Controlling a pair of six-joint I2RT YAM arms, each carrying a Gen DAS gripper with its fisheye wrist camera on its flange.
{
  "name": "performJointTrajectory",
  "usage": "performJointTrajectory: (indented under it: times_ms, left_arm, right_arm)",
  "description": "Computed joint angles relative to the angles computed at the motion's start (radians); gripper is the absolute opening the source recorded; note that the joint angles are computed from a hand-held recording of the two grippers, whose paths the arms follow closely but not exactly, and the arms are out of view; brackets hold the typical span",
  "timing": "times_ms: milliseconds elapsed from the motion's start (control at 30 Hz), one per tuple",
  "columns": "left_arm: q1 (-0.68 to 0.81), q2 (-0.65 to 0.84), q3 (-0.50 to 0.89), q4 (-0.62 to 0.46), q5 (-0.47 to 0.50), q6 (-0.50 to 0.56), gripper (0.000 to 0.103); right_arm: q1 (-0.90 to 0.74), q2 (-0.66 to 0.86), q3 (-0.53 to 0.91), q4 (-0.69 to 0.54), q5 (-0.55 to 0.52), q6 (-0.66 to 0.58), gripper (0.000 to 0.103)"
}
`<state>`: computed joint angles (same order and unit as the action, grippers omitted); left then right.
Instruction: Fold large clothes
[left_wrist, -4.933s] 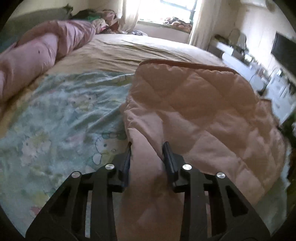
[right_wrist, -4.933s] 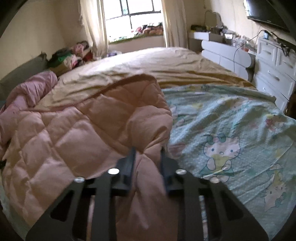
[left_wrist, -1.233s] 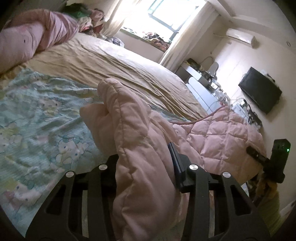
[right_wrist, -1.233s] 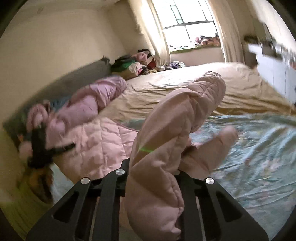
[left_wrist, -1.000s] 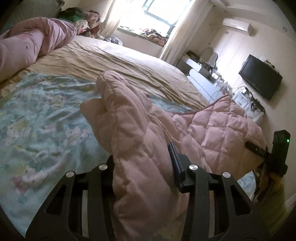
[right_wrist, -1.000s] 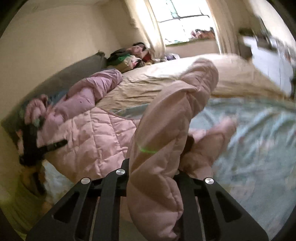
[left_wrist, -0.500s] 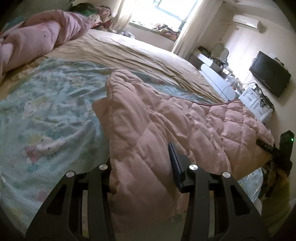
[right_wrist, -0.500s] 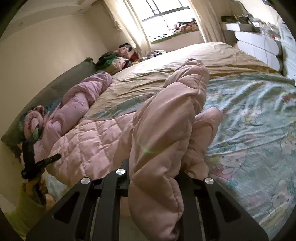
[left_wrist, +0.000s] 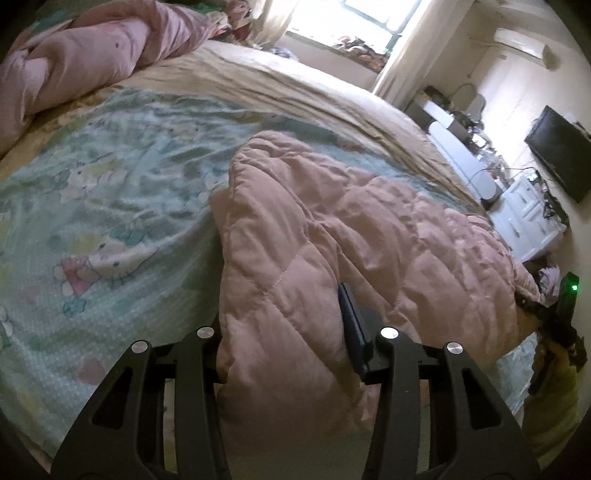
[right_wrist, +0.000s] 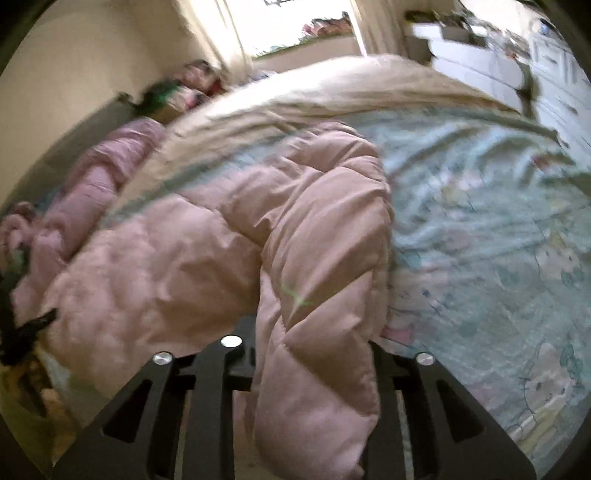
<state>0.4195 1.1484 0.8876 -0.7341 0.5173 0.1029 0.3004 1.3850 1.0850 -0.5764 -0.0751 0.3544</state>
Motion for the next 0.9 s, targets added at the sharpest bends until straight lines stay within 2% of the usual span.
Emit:
performJointTrajectory:
  times_ms: [100, 167, 200, 267, 333, 400, 633, 800, 900]
  left_arm:
    - [-0.018, 0.006, -0.02, 0.019, -0.038, -0.004, 0.043]
    - [-0.025, 0.0, -0.027, 0.025, -0.075, -0.015, 0.055]
    - [-0.032, -0.013, -0.03, 0.029, -0.113, -0.022, 0.072]
    - [-0.019, -0.031, -0.024, 0.019, -0.122, -0.017, 0.076]
    - [-0.001, -0.073, -0.012, -0.01, -0.106, -0.006, 0.084]
    - [-0.005, -0.131, -0.005, -0.037, -0.135, 0.005, 0.093]
    - [-0.011, -0.328, 0.046, -0.157, -0.156, 0.027, 0.094]
    - [0.018, -0.431, 0.101, -0.27, -0.104, 0.039, 0.094]
    - [0.065, -0.481, 0.132, -0.356, -0.046, 0.082, 0.094]
  right_arm:
    - [-0.011, 0.044, -0.037, 0.037, -0.003, 0.02, 0.039]
    - [0.0, 0.034, -0.045, 0.04, 0.021, 0.024, 0.045]
    - [0.011, 0.028, -0.036, 0.02, 0.051, 0.029, 0.061]
    - [0.051, 0.01, -0.008, -0.041, 0.177, 0.044, 0.084]
    - [0.081, -0.073, -0.032, -0.03, 0.217, 0.029, 0.084]
    - [0.122, -0.141, -0.033, -0.05, 0.271, 0.039, 0.097]
    - [0.415, -0.302, 0.04, -0.139, 0.546, 0.073, 0.099]
    - [0.602, -0.313, 0.132, -0.21, 0.673, 0.133, 0.099]
    - [0.725, -0.286, 0.201, -0.263, 0.768, 0.172, 0.099]
